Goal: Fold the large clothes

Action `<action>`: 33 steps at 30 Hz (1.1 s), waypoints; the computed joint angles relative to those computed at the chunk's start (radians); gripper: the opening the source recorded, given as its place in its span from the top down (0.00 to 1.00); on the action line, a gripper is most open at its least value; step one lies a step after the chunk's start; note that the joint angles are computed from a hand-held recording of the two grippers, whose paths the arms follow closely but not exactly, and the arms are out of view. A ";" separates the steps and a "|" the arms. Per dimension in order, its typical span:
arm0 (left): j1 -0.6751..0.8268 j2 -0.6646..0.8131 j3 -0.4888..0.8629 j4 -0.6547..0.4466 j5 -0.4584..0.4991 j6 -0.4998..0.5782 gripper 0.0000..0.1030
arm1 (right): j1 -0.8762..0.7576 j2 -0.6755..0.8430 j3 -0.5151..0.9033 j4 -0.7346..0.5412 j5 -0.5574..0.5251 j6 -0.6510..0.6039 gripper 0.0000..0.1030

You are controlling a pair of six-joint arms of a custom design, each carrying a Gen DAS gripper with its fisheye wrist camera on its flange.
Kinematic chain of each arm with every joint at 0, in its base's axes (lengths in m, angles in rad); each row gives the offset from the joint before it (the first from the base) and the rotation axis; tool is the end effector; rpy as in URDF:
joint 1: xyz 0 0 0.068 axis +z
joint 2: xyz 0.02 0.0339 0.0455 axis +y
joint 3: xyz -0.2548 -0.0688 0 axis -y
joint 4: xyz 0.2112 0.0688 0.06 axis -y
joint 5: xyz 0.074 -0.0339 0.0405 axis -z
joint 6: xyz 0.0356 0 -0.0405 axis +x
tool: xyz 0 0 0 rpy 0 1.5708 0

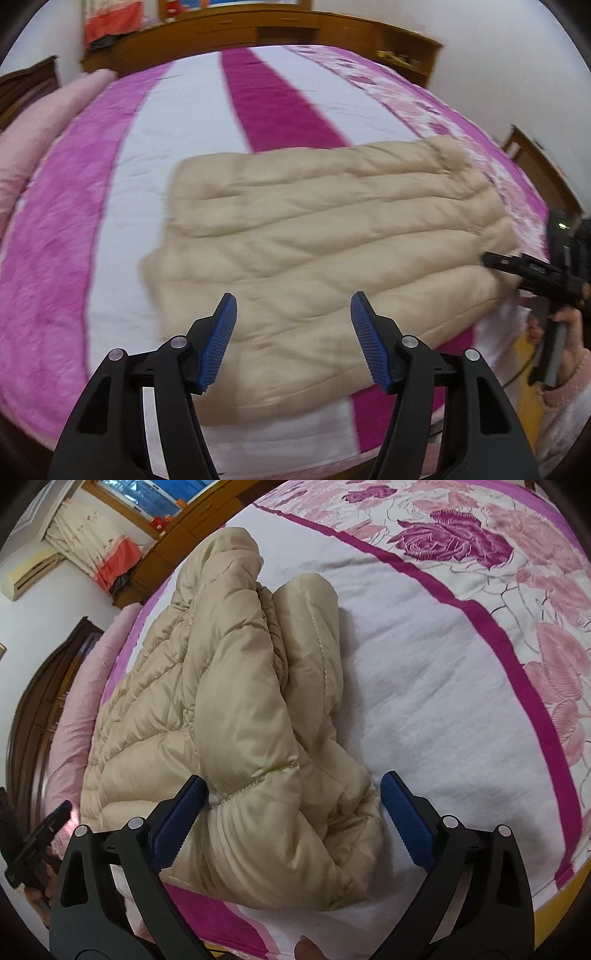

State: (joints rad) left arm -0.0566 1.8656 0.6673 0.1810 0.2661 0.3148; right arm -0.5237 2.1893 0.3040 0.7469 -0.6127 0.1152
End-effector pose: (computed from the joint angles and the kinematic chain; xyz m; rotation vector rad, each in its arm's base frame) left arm 0.2828 -0.0254 0.0903 0.5661 2.4883 -0.2452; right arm 0.1857 -0.0836 0.0081 0.6258 2.4499 0.6689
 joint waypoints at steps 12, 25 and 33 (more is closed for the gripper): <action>-0.211 0.233 0.069 0.109 -0.005 -0.056 0.61 | -0.109 -0.001 0.026 -0.111 -0.192 -0.088 0.51; -0.207 0.388 0.161 0.118 -0.014 -0.053 0.61 | 0.086 -0.625 -0.167 -0.188 -0.202 0.049 0.74; -0.165 0.366 0.152 0.095 0.023 -0.027 0.63 | 0.567 -0.829 -0.090 -0.276 0.164 0.234 0.74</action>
State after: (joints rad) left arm -0.2216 2.2311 0.8190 0.2763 0.2888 0.2877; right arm 0.0430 1.3606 0.2143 0.4711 -0.4487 0.3492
